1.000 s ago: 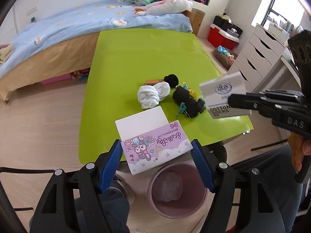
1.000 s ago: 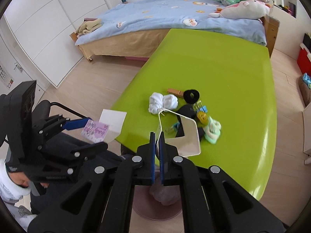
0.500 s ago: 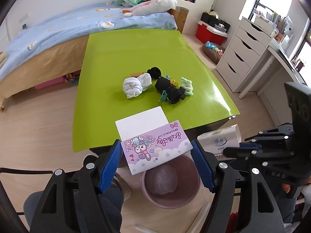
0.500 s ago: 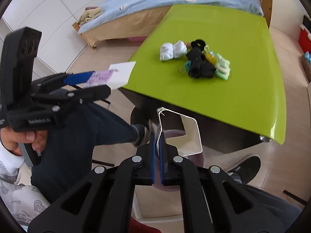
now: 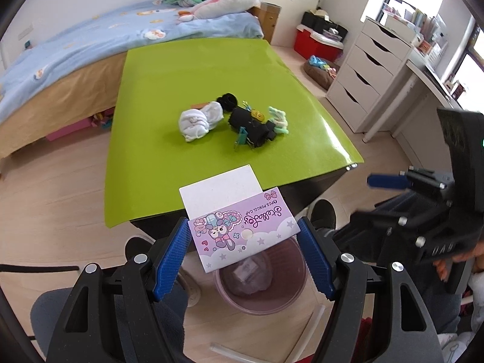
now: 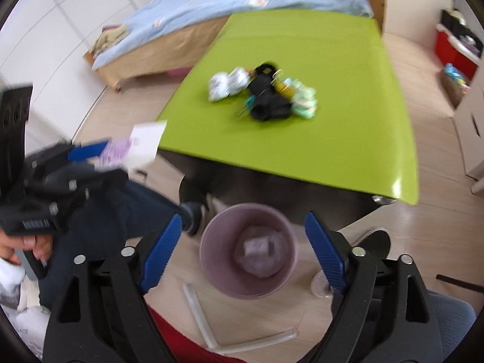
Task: Collect trash
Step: 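Carry the box over the pink bin and open the right tool while the left holds the card, then lower the pink card over the bin and open the left tool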
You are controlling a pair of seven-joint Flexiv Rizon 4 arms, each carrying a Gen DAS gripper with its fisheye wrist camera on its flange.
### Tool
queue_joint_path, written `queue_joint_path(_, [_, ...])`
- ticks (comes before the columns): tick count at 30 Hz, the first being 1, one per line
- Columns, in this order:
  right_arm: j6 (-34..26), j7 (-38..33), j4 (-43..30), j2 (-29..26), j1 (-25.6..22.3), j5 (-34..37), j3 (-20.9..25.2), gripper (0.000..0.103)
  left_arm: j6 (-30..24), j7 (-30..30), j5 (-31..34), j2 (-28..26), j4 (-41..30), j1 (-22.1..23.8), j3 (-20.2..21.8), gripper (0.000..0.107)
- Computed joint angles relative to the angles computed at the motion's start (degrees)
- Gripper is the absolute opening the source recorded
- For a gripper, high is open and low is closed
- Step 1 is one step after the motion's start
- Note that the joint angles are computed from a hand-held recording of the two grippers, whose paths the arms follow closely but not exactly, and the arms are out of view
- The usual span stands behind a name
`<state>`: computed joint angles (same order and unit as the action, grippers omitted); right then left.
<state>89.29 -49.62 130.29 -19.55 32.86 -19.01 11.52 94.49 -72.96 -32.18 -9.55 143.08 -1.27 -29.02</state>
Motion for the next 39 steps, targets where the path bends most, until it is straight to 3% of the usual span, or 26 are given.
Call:
queue_joint_path(4, [2.3, 8.8, 4.2, 3.9, 10.1, -7.5, -14.1, 0.087, -1.6, 5.0, -4.1, 0.3, 0.4, 3.0, -5.7, 0.069])
queue_joint_path(7, [3.5, 13.6, 6.0, 5.6, 12.7, -12.2, -19.7, 0.088, -3.9, 5.9, -3.4, -0.5, -0.9, -0.7, -2.5, 0.071])
queue_joint_path(9, [4.5, 15.6, 6.6, 5.9, 13.0, -14.4, -21.4, 0.089, -4.4, 7.4, -5.2, -1.3, -1.5, -2.0, -2.4, 0.073])
queue_joint_path(11, [5.1, 16.4, 6.8, 5.9, 12.2, -15.3, -21.5, 0.089, -3.8, 8.3, -6.9, -2.1, -1.8, -3.4, -1.9, 0.090])
queue_joint_path(12, [5.6, 16.9, 7.1, 5.9, 12.6, -15.8, -22.3, 0.090, -3.2, 9.0, -8.5, -2.5, -1.7, -3.6, -2.4, 0.090])
queue_joint_path(15, [6.8, 17.5, 7.9, 6.1, 14.5, -16.4, -24.9, 0.092, -4.6, 5.4, -4.7, -3.1, -3.1, -8.1, 4.1, 0.093])
queue_joint_path(18, [7.6, 16.9, 8.7, 6.2, 17.1, -15.2, -27.3, 0.094, -4.9, 3.0, -2.8, -3.2, -3.6, -10.1, 7.2, 0.094])
queue_joint_path(25, [6.7, 13.6, 7.5, 5.1, 14.3, -10.3, -22.4, 0.097, -3.4, -2.6, 1.9, -3.3, -3.8, -11.3, 10.9, 0.095])
queue_joint_path(28, [6.2, 12.7, 6.7, 4.4, 13.2, -9.0, -20.6, 0.098, -1.5, -3.3, 1.5, -3.1, -2.8, -8.1, 7.7, 0.096])
queue_joint_path(33, [6.1, 11.2, 4.5, 3.0, 11.5, -7.3, -18.6, 0.098, -0.6, -5.8, 4.4, -3.0, -2.9, -5.2, 6.5, 0.096])
queue_joint_path(39, [2.8, 7.9, -1.9, -0.5, 5.9, -5.9, -13.3, 0.098, -0.6, -9.6, 8.9, -3.1, -4.0, -6.1, 9.7, 0.096])
